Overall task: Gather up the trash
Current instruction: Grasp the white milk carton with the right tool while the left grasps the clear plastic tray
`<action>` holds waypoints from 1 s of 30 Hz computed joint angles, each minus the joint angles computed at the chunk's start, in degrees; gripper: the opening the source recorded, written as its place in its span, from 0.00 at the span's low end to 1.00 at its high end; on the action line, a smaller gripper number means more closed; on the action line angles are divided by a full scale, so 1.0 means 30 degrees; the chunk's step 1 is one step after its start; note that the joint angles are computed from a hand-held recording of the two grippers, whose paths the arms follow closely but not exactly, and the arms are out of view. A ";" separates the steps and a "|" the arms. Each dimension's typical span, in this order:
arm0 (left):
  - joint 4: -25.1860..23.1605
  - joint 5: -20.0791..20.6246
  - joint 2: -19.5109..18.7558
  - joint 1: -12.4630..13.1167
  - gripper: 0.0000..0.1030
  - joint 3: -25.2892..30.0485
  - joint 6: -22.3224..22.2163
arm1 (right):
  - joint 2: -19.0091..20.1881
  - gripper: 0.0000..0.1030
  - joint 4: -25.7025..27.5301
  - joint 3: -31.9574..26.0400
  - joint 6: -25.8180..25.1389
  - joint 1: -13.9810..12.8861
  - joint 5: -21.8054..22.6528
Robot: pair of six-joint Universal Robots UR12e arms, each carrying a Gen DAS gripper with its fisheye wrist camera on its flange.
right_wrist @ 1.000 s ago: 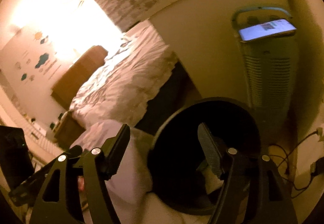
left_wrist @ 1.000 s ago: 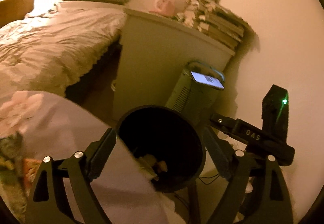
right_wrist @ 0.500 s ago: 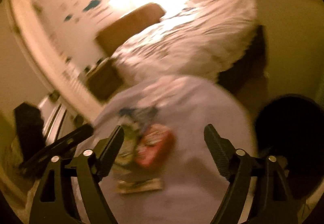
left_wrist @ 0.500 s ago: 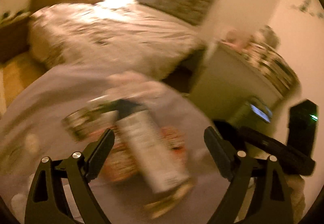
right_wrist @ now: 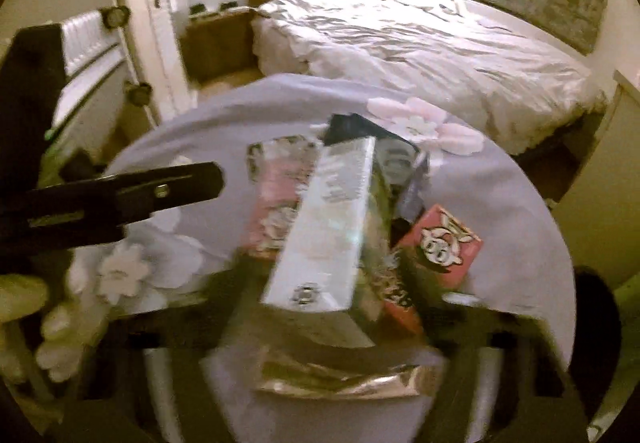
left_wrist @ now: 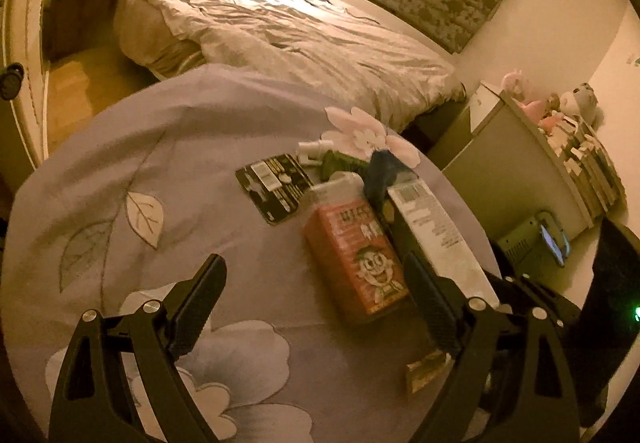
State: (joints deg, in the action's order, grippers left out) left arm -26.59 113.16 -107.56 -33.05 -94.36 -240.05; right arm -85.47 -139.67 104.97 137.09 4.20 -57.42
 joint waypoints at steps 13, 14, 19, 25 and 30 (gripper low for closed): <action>0.0781 -0.3029 -0.1079 0.0532 0.52 0.0770 0.0365 | 0.0329 0.41 0.3233 -0.1076 0.1853 -0.2399 0.4477; 0.0992 -0.3167 -0.1105 0.0585 0.52 0.0701 0.0197 | 0.0304 0.41 0.3267 -0.1064 0.1886 -0.2460 0.4624; 0.1004 -0.2844 -0.1055 0.0486 0.45 0.0722 0.0308 | 0.0162 0.41 0.3304 -0.0937 0.1776 -0.2684 0.5170; -0.0180 -0.0339 -0.1049 -0.0161 0.42 0.1629 0.2120 | 0.0044 0.41 0.2835 -0.0767 0.1875 -0.2843 0.5614; -0.2291 0.3174 -0.1387 -0.0927 0.41 0.3192 0.4465 | -0.0108 0.41 0.1550 -0.0501 0.2394 -0.3057 0.5636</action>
